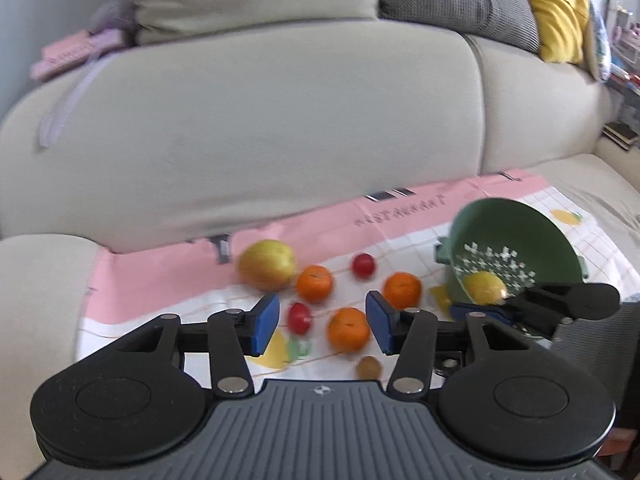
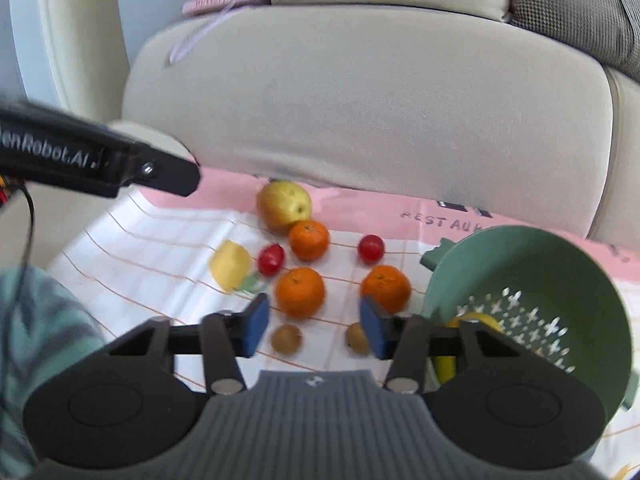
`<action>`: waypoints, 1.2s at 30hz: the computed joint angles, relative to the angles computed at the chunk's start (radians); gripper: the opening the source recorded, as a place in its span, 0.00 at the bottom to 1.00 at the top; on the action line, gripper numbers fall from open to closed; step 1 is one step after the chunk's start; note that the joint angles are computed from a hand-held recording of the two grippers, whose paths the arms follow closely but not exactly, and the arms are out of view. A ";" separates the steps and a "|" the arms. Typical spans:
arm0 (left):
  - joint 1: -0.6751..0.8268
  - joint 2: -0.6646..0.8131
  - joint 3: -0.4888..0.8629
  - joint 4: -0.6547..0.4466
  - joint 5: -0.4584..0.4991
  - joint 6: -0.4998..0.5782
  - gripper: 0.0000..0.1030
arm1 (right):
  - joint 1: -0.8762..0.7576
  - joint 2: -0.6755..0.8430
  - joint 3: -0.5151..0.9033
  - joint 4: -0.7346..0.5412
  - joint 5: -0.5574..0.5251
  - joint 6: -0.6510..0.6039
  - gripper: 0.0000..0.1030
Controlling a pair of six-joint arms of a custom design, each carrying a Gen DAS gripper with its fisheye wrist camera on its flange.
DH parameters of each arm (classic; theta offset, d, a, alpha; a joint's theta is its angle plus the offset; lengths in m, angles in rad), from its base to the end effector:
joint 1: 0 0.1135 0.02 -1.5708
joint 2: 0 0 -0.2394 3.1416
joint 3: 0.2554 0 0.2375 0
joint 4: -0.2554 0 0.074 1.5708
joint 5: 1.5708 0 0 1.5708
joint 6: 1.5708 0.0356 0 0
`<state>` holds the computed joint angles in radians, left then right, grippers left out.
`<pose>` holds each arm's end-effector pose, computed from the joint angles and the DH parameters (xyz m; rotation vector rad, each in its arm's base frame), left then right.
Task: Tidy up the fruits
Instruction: 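Move both tools back over the remaining oranges, then grasp a mandarin with the left tool while the right tool grasps another mandarin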
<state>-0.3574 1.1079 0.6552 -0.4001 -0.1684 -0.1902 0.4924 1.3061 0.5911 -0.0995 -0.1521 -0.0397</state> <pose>0.2061 -0.0706 0.1990 0.1250 2.4049 -0.0487 0.2135 0.1206 0.1598 -0.7036 2.3047 0.3936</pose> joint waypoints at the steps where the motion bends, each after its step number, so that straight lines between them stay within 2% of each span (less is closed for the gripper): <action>1: 0.000 0.025 -0.001 0.019 0.015 0.006 0.57 | 0.006 0.017 -0.001 0.014 0.019 -0.012 0.39; 4: -0.003 0.114 0.008 0.062 0.056 0.021 0.57 | 0.006 0.063 0.003 0.043 0.044 -0.060 0.35; 7: 0.004 0.203 0.028 0.087 0.091 0.023 0.57 | -0.003 0.096 0.005 0.083 0.055 -0.164 0.33; 13: 0.040 0.367 0.079 0.132 0.164 0.010 0.60 | -0.064 0.187 0.056 0.080 -0.030 -0.414 0.33; 17: 0.044 0.487 0.134 0.143 0.160 -0.005 0.60 | -0.046 0.243 0.064 0.131 0.033 -0.506 0.31; 24: 0.084 0.616 0.174 0.183 0.199 -0.036 0.60 | -0.016 0.293 0.052 0.217 0.094 -0.574 0.31; 33: 0.092 0.678 0.169 0.260 0.203 -0.060 0.60 | 0.018 0.358 0.030 0.328 0.169 -0.631 0.30; 36: 0.099 0.686 0.160 0.283 0.213 -0.066 0.51 | 0.026 0.374 0.029 0.348 0.184 -0.647 0.31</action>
